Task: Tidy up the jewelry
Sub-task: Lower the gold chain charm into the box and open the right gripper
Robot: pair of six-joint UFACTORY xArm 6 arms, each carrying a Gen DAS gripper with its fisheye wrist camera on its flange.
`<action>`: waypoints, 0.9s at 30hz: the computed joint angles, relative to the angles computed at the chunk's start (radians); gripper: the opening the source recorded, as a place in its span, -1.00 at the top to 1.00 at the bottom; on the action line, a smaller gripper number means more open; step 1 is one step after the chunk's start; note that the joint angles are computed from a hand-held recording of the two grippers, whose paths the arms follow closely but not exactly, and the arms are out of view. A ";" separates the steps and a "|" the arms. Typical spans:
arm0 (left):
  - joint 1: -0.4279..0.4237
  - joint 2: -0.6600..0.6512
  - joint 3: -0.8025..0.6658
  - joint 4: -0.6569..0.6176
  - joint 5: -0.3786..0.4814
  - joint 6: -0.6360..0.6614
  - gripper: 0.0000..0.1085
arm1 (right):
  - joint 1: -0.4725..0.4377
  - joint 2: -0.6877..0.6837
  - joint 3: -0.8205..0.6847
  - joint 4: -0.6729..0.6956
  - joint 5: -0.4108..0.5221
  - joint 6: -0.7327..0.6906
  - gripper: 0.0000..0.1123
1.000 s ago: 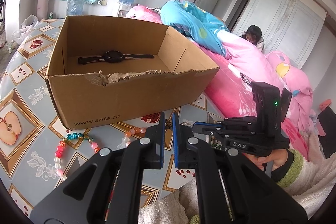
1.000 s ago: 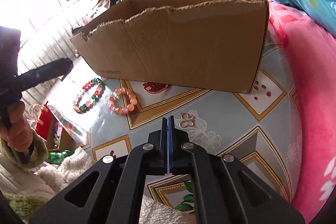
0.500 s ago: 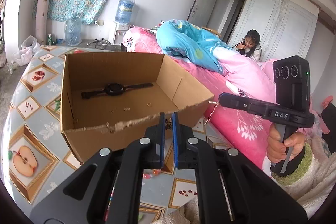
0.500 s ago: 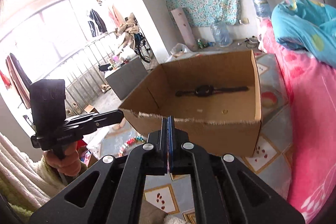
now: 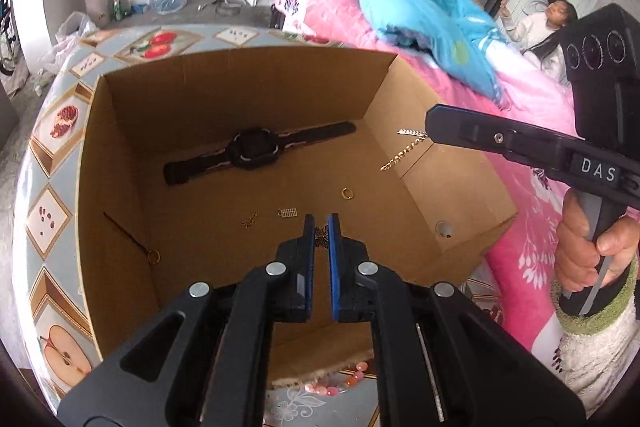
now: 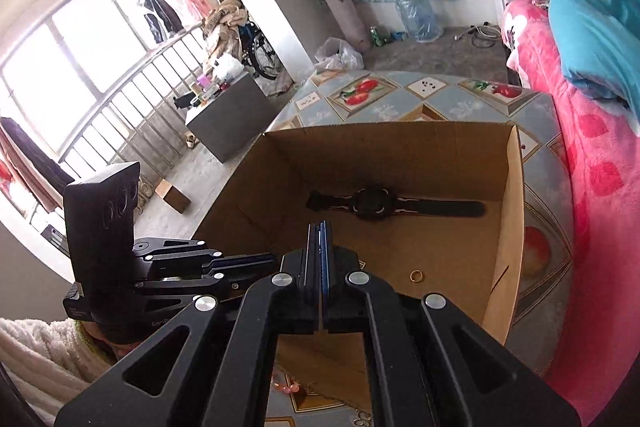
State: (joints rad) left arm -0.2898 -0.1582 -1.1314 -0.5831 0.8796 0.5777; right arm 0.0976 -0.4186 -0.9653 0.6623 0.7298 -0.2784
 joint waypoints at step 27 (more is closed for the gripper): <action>0.080 -0.261 0.218 -0.206 -0.130 0.160 0.29 | 0.103 -0.262 0.180 -0.210 -0.171 0.165 0.20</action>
State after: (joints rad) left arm -0.2096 -0.4196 -0.9134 -0.7890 0.7496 0.7381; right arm 0.2009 -0.6810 -0.7851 0.4526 0.5588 -0.1134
